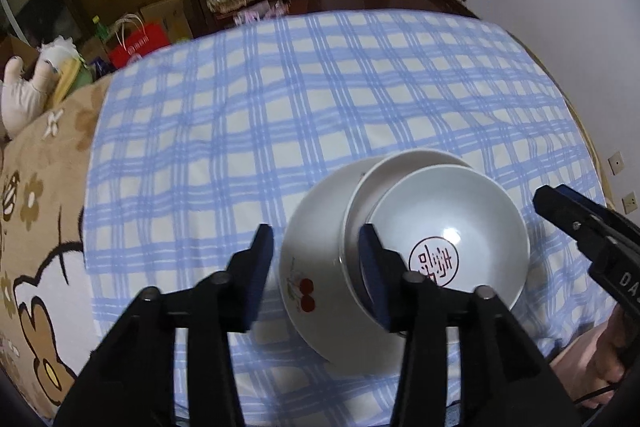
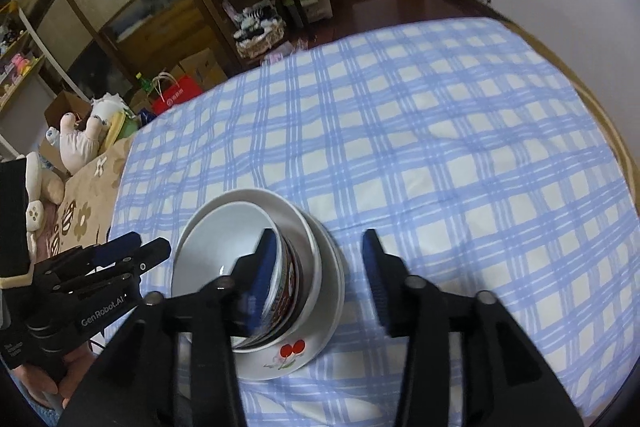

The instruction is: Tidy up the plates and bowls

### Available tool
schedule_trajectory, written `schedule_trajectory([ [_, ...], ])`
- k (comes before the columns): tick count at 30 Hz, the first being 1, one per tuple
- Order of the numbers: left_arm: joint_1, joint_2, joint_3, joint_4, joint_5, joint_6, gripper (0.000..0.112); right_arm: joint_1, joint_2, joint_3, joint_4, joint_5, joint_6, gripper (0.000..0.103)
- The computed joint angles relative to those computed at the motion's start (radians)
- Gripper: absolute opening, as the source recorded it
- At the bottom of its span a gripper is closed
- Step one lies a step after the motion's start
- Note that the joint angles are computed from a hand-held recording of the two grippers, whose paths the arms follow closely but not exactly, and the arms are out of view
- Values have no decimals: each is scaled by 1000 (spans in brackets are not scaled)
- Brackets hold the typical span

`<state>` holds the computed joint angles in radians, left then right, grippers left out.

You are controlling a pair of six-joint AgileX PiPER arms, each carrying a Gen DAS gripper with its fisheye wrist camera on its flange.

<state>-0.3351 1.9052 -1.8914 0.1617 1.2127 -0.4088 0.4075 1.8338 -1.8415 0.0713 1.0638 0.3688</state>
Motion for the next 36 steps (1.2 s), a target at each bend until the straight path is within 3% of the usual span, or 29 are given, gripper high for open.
schedule_trajectory([
  [4,-54,-29,17,140,3,-54,68,1,-53,35,-42,-35,27,67],
  [7,-71,-71,46,157,-13,-59,80,10,-84,47,-93,-33,44,79],
  [9,-79,-99,64,163,-22,-83,84,17,-112,66,-130,-37,51,91],
  [14,-111,-156,95,188,-17,-152,89,47,-214,152,-232,-80,73,103],
  [19,-169,-284,228,288,-79,-292,89,145,-339,281,-523,-150,248,103],
  [24,-284,-426,382,489,-129,-445,91,148,-440,353,-545,-186,272,103],
  [31,-430,-534,480,641,-95,-580,91,193,-586,480,-636,-214,364,103],
  [36,-575,-571,533,772,-15,-673,95,245,-679,572,-728,-212,454,103],
])
